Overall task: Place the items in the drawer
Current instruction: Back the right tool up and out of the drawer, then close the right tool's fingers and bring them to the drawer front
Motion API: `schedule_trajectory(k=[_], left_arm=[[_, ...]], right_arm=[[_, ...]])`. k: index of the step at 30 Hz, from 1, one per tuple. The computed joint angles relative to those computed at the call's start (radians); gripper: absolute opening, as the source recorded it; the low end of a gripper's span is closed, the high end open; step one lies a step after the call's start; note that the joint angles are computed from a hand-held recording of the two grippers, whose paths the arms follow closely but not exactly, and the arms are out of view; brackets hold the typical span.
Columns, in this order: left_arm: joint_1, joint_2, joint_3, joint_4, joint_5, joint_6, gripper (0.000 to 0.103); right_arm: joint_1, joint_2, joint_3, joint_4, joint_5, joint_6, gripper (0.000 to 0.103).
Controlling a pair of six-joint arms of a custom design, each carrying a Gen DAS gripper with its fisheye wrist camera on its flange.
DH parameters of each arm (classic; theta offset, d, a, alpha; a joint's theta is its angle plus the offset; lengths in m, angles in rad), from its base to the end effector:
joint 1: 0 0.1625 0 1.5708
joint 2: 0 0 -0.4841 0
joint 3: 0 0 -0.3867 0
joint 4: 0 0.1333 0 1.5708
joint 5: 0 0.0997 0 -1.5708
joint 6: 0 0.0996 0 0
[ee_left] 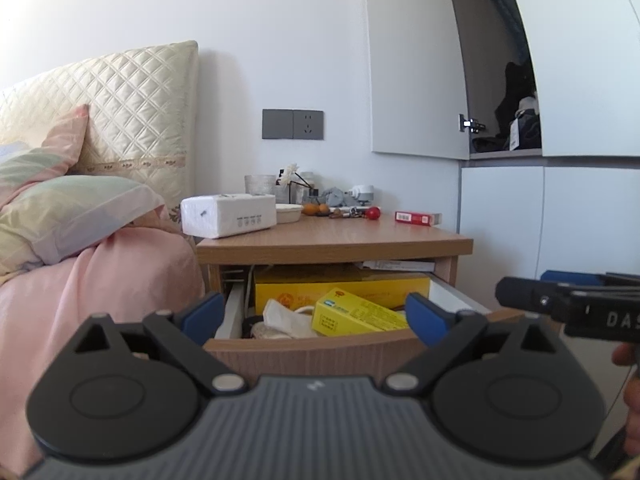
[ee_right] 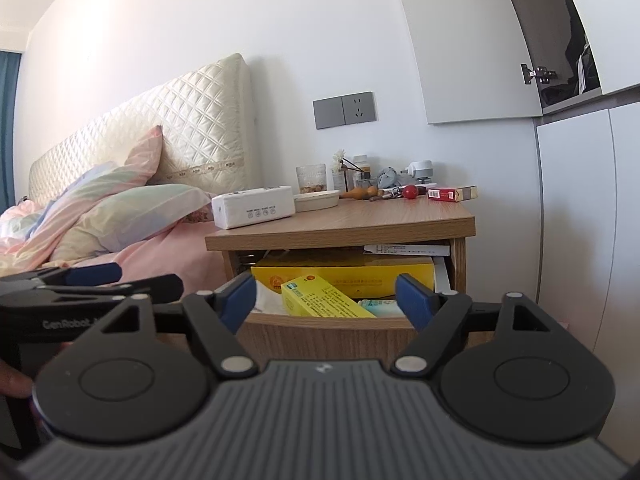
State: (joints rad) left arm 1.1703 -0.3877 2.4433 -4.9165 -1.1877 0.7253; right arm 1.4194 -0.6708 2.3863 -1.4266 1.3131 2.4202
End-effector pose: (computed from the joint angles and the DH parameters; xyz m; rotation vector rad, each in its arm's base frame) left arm 0.0072 -0.4204 0.0736 0.8782 1.9771 -1.5224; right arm 0.0984 -0.4069 -0.0422 0.8504 -2.1208 1.6623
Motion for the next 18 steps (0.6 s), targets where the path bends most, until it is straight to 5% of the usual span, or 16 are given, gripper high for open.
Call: schedule_trajectory(k=[18], left_arm=[[-0.051,0.093,-0.029,-0.101,0.081,0.016,0.090]], right_arm=[[-0.023,-0.008,0.013,0.004,-0.015,0.023,0.078]])
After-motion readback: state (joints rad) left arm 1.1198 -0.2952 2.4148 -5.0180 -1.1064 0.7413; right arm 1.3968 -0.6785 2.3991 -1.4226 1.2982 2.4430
